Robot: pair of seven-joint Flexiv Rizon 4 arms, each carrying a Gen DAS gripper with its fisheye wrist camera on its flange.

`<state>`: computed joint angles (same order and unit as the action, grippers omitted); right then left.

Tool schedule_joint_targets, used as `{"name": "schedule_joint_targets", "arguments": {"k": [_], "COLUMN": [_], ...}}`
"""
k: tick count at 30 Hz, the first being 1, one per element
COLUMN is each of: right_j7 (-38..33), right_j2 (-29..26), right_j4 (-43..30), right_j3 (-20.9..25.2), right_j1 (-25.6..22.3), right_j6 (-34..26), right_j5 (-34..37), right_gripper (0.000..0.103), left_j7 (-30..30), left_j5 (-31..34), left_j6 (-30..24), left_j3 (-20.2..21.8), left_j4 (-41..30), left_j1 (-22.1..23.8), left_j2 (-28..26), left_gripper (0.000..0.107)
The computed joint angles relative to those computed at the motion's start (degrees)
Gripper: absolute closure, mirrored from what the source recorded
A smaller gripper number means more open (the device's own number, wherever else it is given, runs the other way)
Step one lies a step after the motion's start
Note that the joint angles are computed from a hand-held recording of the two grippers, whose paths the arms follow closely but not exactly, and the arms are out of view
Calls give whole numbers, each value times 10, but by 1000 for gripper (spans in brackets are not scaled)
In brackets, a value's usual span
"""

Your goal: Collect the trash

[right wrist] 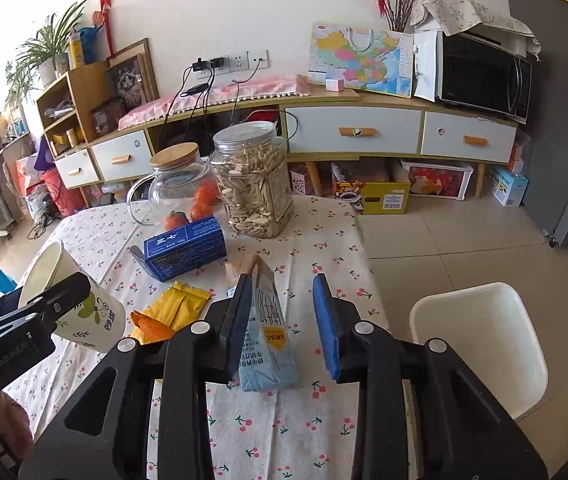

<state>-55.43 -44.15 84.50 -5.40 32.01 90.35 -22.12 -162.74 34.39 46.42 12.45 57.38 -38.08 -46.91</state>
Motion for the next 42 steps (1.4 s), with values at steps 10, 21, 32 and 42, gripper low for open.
{"name": "schedule_joint_targets", "arguments": {"k": [10, 21, 32, 42], "right_j7": [-135, -216, -260, -253], "right_j2": [-40, -152, -209, -112], "right_j4": [-82, -293, -416, -261], "right_j3": [172, 146, 144, 149], "right_j1": [-106, -41, -31, -48], "right_j6": [-135, -310, -411, -271], "right_j5": [42, 71, 157, 173], "right_gripper": [42, 29, 80, 80], "left_j7": [16, -13, -19, -38], "left_j5": [-11, -15, -26, -3], "left_j6": [-8, 39, 54, 41], "left_j3": [-2, -6, -2, 8], "left_j4": [-12, 77, 91, 84], "left_j1": [2, 29, 38, 22], "left_j2": [-5, 32, 34, 39], "left_gripper": [42, 41, 41, 41]}}
